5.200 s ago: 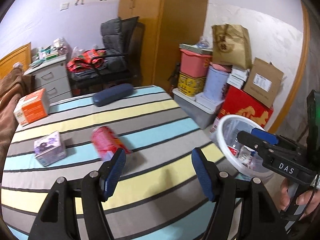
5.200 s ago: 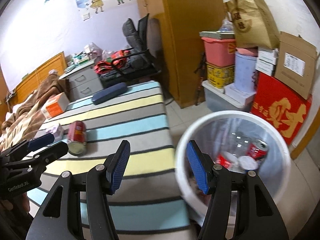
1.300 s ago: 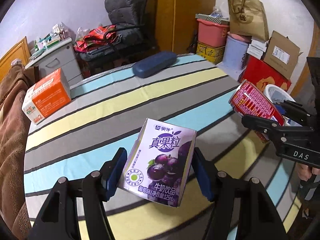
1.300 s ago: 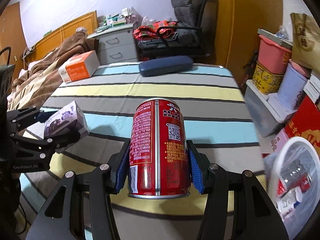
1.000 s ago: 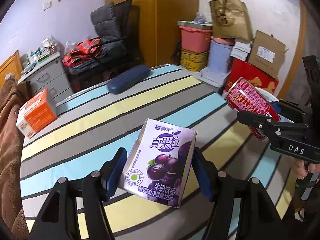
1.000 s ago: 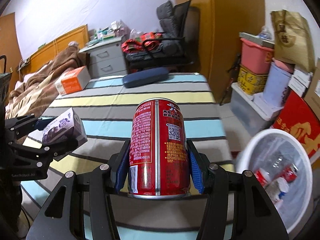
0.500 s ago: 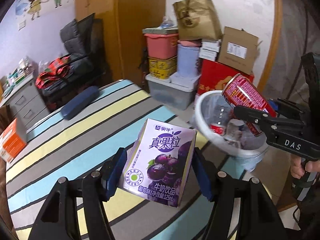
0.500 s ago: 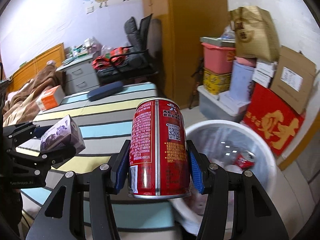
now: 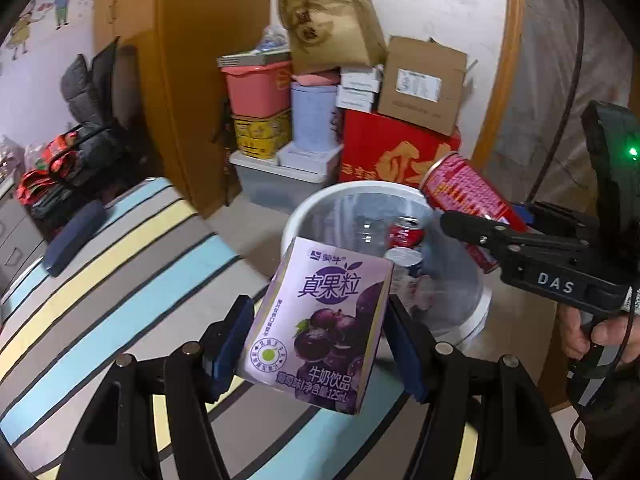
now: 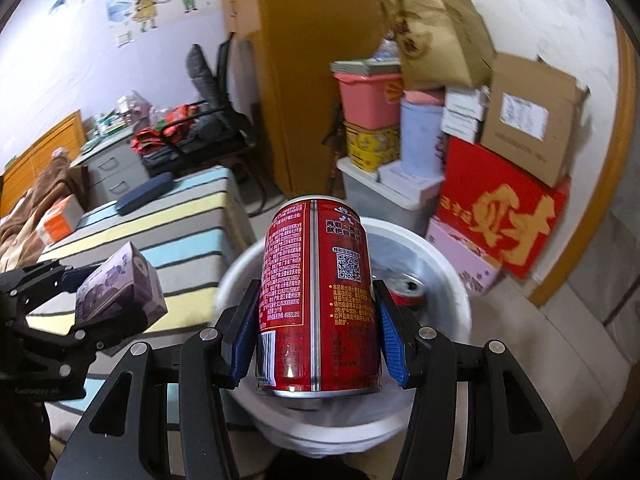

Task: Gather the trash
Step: 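Lift the grape carton and red can and carry them over the bin, then open both tools to drop the carton and can into the bin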

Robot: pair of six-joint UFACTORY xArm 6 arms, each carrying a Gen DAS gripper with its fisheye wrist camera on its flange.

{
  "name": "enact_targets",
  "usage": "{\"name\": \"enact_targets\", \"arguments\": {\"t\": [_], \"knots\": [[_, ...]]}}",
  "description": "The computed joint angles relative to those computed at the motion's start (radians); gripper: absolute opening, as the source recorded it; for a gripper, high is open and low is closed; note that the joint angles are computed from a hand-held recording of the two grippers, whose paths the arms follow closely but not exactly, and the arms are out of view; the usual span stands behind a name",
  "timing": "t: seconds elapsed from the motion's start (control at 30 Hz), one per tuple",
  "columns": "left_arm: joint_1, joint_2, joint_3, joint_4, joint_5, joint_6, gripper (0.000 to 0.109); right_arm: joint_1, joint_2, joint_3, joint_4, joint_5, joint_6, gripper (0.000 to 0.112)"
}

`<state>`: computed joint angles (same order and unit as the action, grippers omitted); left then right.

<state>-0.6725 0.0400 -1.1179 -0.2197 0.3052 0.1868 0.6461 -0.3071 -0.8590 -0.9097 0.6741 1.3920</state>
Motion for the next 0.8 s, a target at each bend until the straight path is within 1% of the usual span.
{"name": "enact_targets", "arguments": {"t": [0.1, 0.2, 0.33, 0.5, 0.6, 0.63, 0.67, 0.73, 0.8], "knots": [[-0.024, 0.048, -0.049, 0.035, 0.009, -0.034, 0.068, -0.023, -0.006, 0.021, 0.036, -0.013, -0.022, 0.054], [-0.042, 0.086, -0.088, 0.018, 0.03, -0.024, 0.068, -0.034, -0.023, 0.046, 0.061, -0.013, -0.043, 0.054], [-0.057, 0.155, -0.162, 0.091, 0.063, -0.091, 0.068, -0.062, -0.041, 0.081, 0.101, -0.027, -0.073, 0.054], [-0.063, 0.234, -0.251, 0.092, 0.102, -0.122, 0.068, -0.085, -0.039, 0.098, 0.169, -0.047, -0.138, 0.054], [-0.061, 0.259, -0.277, 0.063, 0.127, -0.108, 0.068, -0.1, -0.038, 0.109, 0.201, -0.067, -0.167, 0.054], [-0.062, 0.262, -0.278, 0.055, 0.126, -0.103, 0.07, -0.105, -0.04, 0.111, 0.205, -0.067, -0.172, 0.055], [-0.061, 0.259, -0.272, 0.026, 0.119, -0.079, 0.075, -0.106, -0.043, 0.114, 0.201, -0.067, -0.17, 0.055], [-0.059, 0.26, -0.272, -0.006, 0.117, -0.066, 0.078, -0.115, -0.047, 0.119, 0.205, -0.077, -0.173, 0.064], [-0.062, 0.255, -0.267, 0.033, 0.113, -0.093, 0.078, -0.123, -0.056, 0.126, 0.203, -0.09, -0.164, 0.065]]}}
